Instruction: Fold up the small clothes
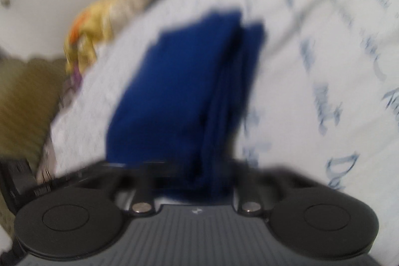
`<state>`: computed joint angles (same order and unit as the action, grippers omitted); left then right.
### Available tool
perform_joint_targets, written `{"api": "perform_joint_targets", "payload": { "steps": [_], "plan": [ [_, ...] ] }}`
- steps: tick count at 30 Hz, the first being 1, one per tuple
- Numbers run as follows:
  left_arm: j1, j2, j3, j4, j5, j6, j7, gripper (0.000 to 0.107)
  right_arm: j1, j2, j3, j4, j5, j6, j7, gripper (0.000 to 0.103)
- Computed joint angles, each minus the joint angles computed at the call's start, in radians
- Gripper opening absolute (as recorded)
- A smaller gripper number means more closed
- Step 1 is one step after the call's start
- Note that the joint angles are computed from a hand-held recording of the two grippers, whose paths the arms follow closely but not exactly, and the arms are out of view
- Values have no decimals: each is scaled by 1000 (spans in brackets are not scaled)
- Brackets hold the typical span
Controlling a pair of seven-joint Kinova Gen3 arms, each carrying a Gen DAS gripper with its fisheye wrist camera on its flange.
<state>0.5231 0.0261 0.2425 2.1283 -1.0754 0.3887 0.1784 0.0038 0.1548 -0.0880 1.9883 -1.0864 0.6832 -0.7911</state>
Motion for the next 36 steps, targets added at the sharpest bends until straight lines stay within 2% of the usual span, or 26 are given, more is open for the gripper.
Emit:
{"api": "perform_joint_targets", "payload": {
  "steps": [3, 6, 8, 12, 14, 17, 18, 20, 21, 22, 24, 26, 28, 29, 30, 32, 33, 34, 35, 36],
  "plan": [
    [24, 19, 14, -22, 7, 68, -31, 93, -71, -21, 19, -17, 118, -51, -34, 15],
    [41, 21, 3, -8, -34, 67, 11, 93, -38, -46, -70, -23, 240, -101, -84, 15],
    [45, 23, 3, -7, -43, 72, 15, 93, -2, -40, -125, -30, 279, -113, -112, 17],
    [54, 25, 4, -13, -37, 87, -3, 93, 39, -68, -105, -6, 199, -53, -89, 26],
    [51, 24, 0, -15, -25, 82, -18, 92, 86, -105, -71, 25, 151, 25, -46, 36],
    [50, 22, 0, -17, -17, 93, -29, 87, 100, -108, -41, 27, 121, 81, -10, 38],
    [54, 25, 2, -21, -17, 109, -28, 80, 91, -108, -33, 28, 116, 82, -9, 38],
    [74, 30, -7, -35, -2, 143, -56, 61, 63, -111, -12, 27, 118, 80, -18, 37],
    [71, 25, -13, -39, 25, 138, -92, 35, 29, -116, 8, 27, 134, 67, -33, 37],
    [48, 18, -9, -41, 66, 116, -122, 22, -9, -119, 33, 21, 161, 59, -48, 25],
    [12, -4, 9, -47, 142, 107, -190, 15, -85, -133, 74, 16, 238, 27, -54, 14],
    [18, -41, 15, -46, 172, 131, -267, 15, -104, -154, 81, 9, 270, 30, -63, 11],
    [0, -51, 25, -31, 203, 126, -332, 18, -75, -192, 51, 10, 311, 33, -72, 11],
    [-10, -47, 27, -18, 204, 116, -341, 21, -33, -192, 13, 22, 313, 25, -59, 12],
    [-28, -57, 29, 3, 195, 90, -332, 31, 2, -176, -14, 34, 299, 26, -30, 13],
    [-69, -96, 28, 39, 155, 31, -267, 53, 48, -173, -13, 42, 228, 69, 34, 28],
    [-97, -112, 30, 46, 129, 2, -227, 74, 54, -162, 11, 34, 187, 109, 62, 31],
    [-143, -124, 41, 49, 98, -38, -192, 88, 63, -158, 32, 22, 147, 143, 89, 44],
    [-181, -123, 41, 41, 71, -79, -173, 91, 87, -158, 36, 12, 106, 161, 110, 68],
    [-201, -104, 24, 23, 52, -120, -171, 92, 113, -150, 31, -3, 65, 162, 134, 79]
  ]
}}
